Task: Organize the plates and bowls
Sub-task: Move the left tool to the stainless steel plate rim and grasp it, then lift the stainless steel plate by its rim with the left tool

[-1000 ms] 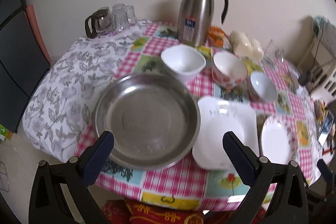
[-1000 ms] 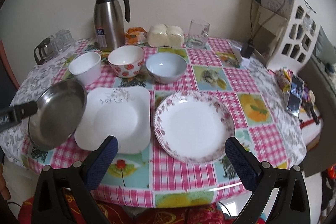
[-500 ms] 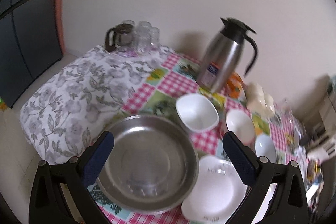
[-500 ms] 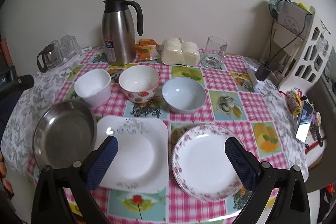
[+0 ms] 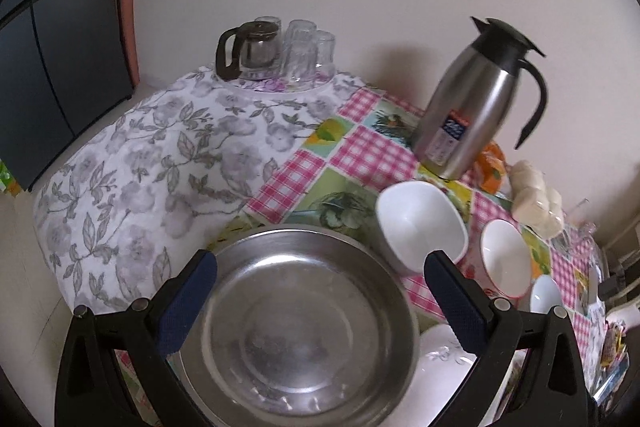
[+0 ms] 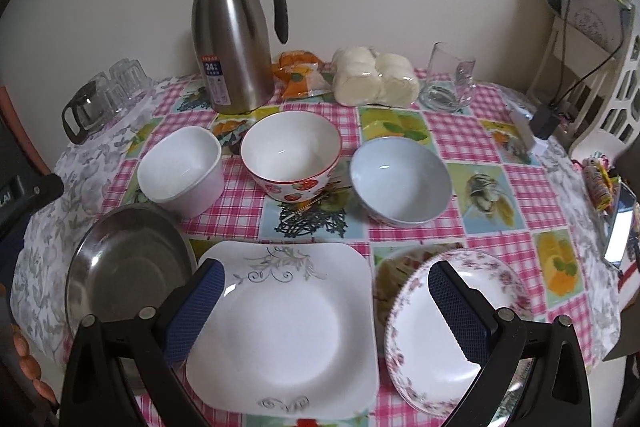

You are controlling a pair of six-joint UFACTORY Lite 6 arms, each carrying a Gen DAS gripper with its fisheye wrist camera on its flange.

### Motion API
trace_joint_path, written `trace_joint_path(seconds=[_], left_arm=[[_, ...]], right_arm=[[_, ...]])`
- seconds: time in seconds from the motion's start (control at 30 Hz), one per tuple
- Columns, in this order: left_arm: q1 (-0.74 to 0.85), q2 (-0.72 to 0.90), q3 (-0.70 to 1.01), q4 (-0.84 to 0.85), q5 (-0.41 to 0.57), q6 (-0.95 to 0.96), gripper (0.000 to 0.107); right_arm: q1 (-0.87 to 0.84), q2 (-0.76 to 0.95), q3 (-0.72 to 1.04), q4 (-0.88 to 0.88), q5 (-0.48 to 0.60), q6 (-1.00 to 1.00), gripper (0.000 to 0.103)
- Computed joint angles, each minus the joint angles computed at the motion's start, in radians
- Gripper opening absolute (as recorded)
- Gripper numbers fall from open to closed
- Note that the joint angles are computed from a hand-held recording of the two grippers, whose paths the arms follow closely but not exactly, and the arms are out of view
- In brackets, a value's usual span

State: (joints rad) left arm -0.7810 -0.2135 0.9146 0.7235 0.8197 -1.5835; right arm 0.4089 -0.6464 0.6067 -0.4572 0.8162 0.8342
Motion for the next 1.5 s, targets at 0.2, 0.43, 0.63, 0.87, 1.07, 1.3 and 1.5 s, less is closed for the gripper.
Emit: trace_joint_path(seconds=[0.2, 0.43, 0.63, 0.87, 1.07, 1.3, 1.5], left_arm=[[0.105, -0.036, -0.067, -0.041, -0.046, 0.092, 0.103], [0.334, -0.193, -0.213, -0.212, -0.154, 0.265, 0.103], [0.535, -0.280, -0.305, -0.373, -0.218, 0.478, 0.103], [0.666, -0.252, -0.375, -0.584, -0.313, 0.718, 0.102], [0.672, -0.177, -0.387, -0.634, -0.353, 0.763, 0.083], [0.637, -0.060, -0.375, -0.660, -0.395, 0.777, 0.065], [0.629, -0.008, -0.376, -0.695, -0.421, 0.798, 0.064]], right_arm=[[-0.032, 0.094, -0.018, 0.014, -0.112, -0.005, 0.103], [0.000, 0.143, -0.042, 0.032, -0.188, 0.016, 0.103], [0.059, 0.196, -0.037, 0.076, -0.274, 0.023, 0.103], [0.191, 0.356, -0.016, 0.008, -0.362, 0.145, 0.096], [0.206, 0.412, -0.036, 0.069, -0.425, 0.109, 0.084], [0.200, 0.446, -0.044, 0.178, -0.473, 0.012, 0.080], [0.198, 0.452, -0.052, 0.286, -0.495, -0.097, 0.072]])
